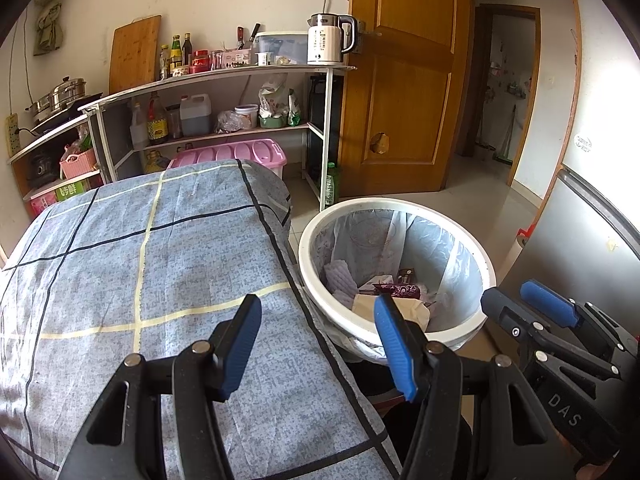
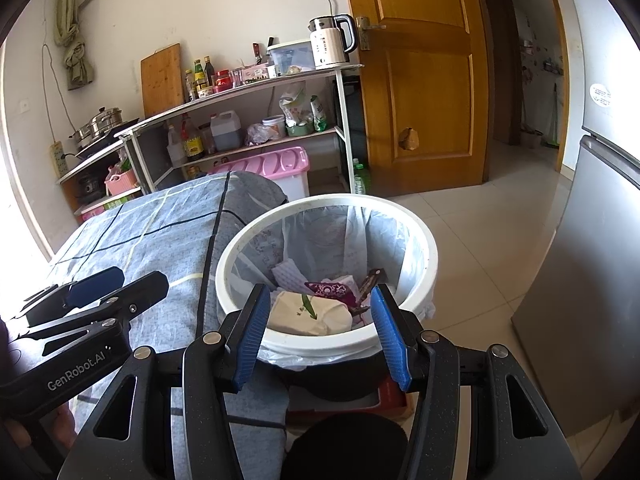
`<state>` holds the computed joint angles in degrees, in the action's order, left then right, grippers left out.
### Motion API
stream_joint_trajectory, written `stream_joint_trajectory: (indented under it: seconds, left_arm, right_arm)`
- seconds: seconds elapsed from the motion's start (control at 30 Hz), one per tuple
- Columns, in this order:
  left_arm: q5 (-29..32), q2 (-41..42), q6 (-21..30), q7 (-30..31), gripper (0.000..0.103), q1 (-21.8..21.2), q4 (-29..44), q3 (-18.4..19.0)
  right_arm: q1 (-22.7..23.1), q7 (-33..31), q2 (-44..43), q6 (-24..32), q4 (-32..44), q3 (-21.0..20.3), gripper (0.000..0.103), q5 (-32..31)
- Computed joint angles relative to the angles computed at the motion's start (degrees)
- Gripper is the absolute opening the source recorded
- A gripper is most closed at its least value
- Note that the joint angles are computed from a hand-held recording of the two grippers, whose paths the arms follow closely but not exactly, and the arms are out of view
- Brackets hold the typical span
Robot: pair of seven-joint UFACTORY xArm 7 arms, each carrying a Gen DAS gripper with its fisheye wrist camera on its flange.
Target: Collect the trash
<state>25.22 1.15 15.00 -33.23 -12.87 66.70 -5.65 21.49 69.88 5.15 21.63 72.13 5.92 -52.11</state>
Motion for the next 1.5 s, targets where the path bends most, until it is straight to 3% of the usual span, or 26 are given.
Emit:
stream_joint_trajectory:
  seconds: [1.5]
  left_arm:
    - [0.5,-0.1,0.1,-0.7,0.064,0.0,-0.4,0.0]
  right_arm:
    - [-0.1,0.4,-0.3,-0.2,-0.3,0.2,0.053,-0.1]
